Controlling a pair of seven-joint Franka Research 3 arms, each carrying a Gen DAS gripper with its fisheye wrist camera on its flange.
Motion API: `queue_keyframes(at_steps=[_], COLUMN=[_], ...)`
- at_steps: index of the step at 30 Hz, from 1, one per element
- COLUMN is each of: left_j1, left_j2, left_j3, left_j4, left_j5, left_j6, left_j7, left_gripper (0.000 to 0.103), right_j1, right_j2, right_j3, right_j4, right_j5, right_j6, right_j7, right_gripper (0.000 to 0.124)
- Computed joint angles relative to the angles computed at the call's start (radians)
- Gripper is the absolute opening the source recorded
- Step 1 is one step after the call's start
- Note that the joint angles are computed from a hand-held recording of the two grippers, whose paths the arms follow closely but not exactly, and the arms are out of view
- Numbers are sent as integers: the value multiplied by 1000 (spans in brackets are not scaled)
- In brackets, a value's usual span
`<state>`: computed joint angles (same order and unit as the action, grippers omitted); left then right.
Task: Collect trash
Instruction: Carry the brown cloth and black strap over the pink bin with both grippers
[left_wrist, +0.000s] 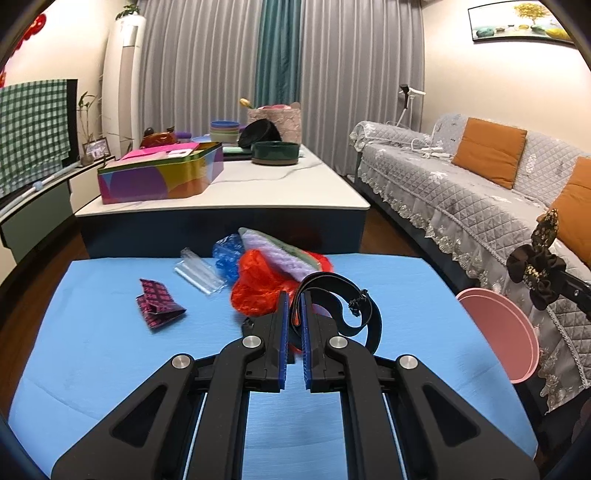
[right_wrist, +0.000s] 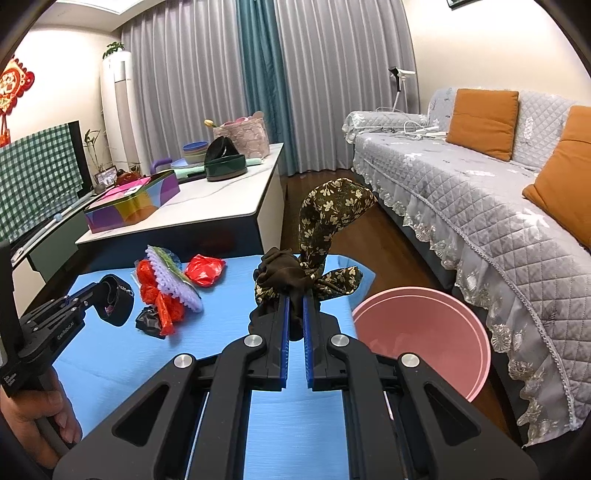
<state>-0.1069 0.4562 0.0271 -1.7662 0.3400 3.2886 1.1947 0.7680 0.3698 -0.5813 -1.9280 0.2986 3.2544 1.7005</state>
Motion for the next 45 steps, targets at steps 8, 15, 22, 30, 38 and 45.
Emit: queue_keyframes(at_steps=[8, 15, 22, 30, 38, 45], left_j1=[18, 37, 43, 84, 169, 145], left_j2=[10, 28, 45, 64, 123, 215], left_j3=[-47, -92, -127, -217, -390, -468], left_j4=[11, 36, 56, 77, 142, 277], left_j5=[7, 14, 20, 30, 22, -25], left_j6=[12, 1, -7, -21, -71, -130], left_j7=[21, 40, 57, 92, 190, 300], left_gripper=[6, 6, 6, 6, 6, 6], right_j1=[57, 47, 83, 138, 157, 128], right_j2=[13, 12, 16, 34, 64, 76], right_j3=[-65, -67, -126, -213, -289, -299], right_j4=[-10, -19, -35, -51, -59, -52], right_j5=[25, 70, 123, 188, 227, 232], right_j6=[13, 23, 31, 32, 21, 17], right_j7=[-21, -47, -63, -91, -62, -33], right_gripper=[7, 7, 7, 7, 7, 7])
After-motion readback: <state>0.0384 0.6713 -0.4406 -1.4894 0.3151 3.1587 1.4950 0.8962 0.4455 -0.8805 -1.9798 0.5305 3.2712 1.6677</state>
